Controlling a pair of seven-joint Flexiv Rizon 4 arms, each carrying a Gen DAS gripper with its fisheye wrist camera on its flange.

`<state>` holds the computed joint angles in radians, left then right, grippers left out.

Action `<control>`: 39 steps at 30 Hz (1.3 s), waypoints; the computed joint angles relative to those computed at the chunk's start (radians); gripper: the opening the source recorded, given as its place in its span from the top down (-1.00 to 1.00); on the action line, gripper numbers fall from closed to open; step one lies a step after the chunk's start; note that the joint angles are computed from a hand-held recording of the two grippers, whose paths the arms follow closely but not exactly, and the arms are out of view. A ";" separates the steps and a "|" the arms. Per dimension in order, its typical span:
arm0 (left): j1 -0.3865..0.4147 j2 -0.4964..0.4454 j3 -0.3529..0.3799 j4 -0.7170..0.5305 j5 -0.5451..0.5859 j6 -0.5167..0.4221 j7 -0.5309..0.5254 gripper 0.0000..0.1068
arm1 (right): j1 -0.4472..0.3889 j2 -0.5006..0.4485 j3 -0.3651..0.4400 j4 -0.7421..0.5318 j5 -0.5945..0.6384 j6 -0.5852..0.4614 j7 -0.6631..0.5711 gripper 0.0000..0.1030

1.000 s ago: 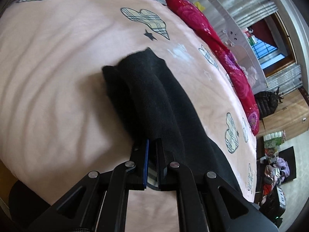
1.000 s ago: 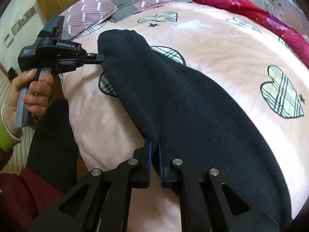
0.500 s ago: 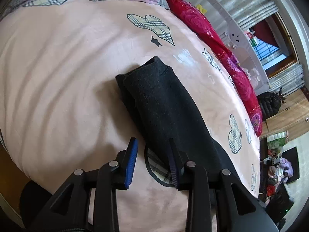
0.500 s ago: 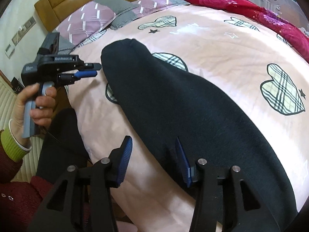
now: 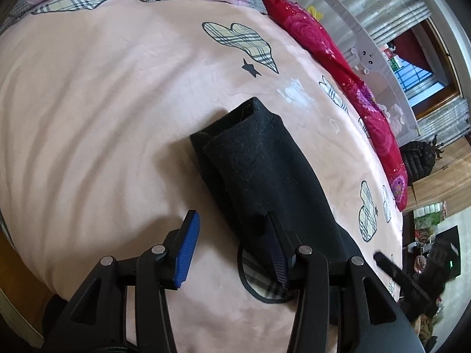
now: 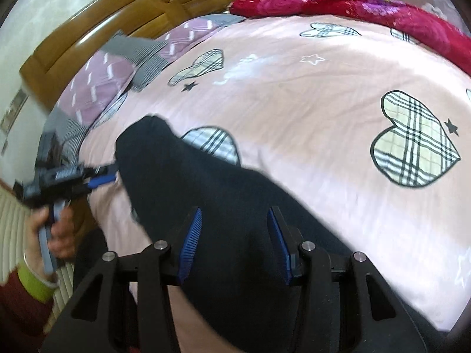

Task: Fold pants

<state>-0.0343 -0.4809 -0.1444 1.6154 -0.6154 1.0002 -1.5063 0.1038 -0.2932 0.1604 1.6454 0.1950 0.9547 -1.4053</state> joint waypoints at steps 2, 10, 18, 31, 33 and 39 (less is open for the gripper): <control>-0.002 -0.012 0.003 -0.015 0.012 -0.005 -0.002 0.13 | -0.005 -0.056 -0.009 -0.066 0.004 -0.035 0.006 0.07; 0.006 -0.065 -0.006 -0.063 0.020 -0.030 -0.014 0.14 | -0.033 -0.253 0.010 -0.322 -0.004 -0.267 -0.048 0.07; 0.007 -0.137 -0.023 -0.131 0.015 -0.015 -0.013 0.26 | -0.062 -0.304 0.041 -0.396 0.073 -0.365 -0.124 0.64; 0.110 0.097 -0.218 0.140 -0.475 0.142 0.382 0.79 | 0.043 -0.147 -0.043 -0.193 -0.132 -0.106 -0.037 0.77; 0.084 0.109 -0.178 0.136 -0.433 0.126 0.372 0.79 | 0.063 -0.151 -0.058 -0.187 -0.191 -0.085 -0.009 0.77; 0.009 0.042 -0.070 0.065 -0.307 0.117 0.317 0.79 | 0.154 -0.181 -0.126 -0.126 -0.456 -0.057 0.094 0.77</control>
